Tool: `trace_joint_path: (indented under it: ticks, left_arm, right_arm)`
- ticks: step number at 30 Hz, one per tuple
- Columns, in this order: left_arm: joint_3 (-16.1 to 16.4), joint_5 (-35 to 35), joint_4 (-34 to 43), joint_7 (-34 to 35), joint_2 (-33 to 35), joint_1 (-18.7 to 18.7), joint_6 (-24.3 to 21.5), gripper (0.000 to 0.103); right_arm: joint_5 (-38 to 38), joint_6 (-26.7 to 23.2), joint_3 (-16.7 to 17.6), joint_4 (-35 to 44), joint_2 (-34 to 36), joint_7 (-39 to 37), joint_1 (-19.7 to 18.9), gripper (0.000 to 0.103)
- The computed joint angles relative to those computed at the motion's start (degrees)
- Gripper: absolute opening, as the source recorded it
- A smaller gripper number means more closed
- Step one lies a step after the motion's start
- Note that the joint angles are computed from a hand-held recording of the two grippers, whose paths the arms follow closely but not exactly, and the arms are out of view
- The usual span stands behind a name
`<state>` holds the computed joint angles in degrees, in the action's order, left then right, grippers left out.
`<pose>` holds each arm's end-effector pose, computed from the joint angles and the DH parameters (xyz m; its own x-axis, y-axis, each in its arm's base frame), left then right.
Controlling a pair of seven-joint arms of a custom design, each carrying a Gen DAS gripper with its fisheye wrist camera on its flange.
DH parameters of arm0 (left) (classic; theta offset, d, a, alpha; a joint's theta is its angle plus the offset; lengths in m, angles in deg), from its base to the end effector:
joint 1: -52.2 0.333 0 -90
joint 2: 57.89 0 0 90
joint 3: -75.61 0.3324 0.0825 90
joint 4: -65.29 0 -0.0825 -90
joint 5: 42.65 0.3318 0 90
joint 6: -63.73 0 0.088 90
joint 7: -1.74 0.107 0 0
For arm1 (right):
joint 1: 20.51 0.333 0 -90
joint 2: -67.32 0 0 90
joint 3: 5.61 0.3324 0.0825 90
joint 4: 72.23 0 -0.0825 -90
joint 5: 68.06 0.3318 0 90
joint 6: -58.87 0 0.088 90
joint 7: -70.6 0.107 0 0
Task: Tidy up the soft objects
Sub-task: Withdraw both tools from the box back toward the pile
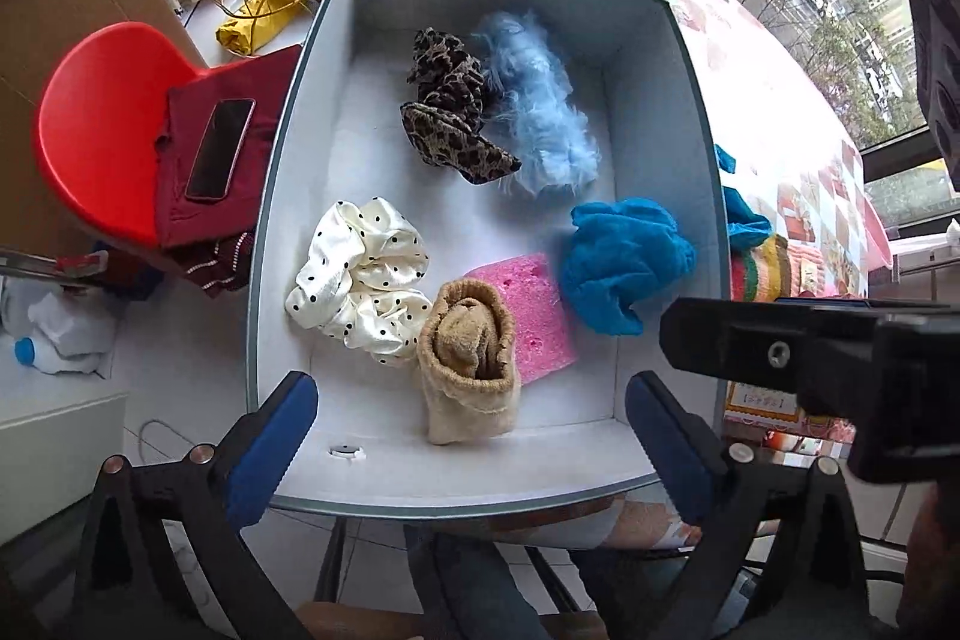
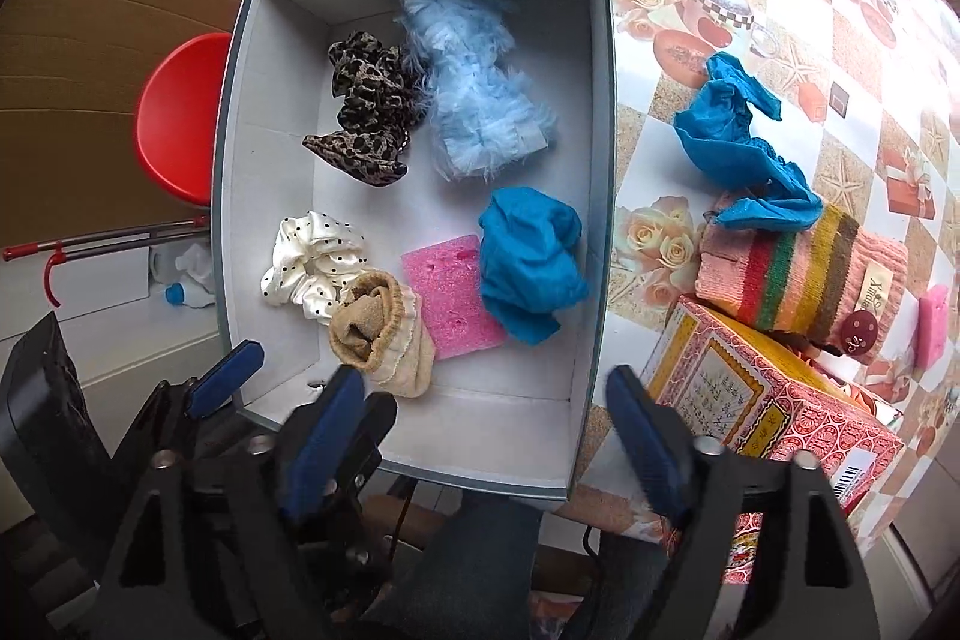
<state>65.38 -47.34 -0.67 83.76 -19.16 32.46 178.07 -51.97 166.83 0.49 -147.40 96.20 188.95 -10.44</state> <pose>0.6392 -0.3271 0.4512 -0.3108 -0.9267 0.2112 -0.9479 0.2857 -0.1412 0.6426 0.1904 0.4882 -0.3017 -0.9031 -0.3057 -0.9534 0.2836 0.1031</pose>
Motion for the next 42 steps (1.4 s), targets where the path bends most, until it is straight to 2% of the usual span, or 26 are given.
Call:
trace_joint_path:
  ticks: [3, 5, 7, 22, 42]
  left_arm:
    - [-1.79, -3.84, -4.91, 2.18, -2.78, 1.94, 4.9, 0.103]
    - [-2.18, -5.24, -7.13, 3.18, -4.34, 2.42, 7.17, 0.103]
    - [-2.1, -5.81, -8.6, 3.41, -5.6, 2.49, 8.35, 0.103]
    - [-1.48, -5.29, -11.43, 2.55, -10.55, 2.52, 7.07, 0.103]
    - [-0.64, 0.29, -4.9, -0.21, -9.34, 0.42, 2.94, 0.103]
  right_arm:
    - [0.68, 0.68, 0.28, -0.89, -1.03, -0.93, -0.26, 0.092]
    - [1.57, 1.38, 0.44, -1.72, -1.7, -1.3, -0.43, 0.103]
    - [2.0, 2.54, 0.33, -3.28, -2.93, -1.37, -0.41, 0.103]
    - [5.08, 5.13, -0.51, -8.87, -8.5, 0.1, -1.37, 0.103]
    - [11.62, 10.29, -1.36, -16.51, -14.78, -2.64, -2.94, 0.103]
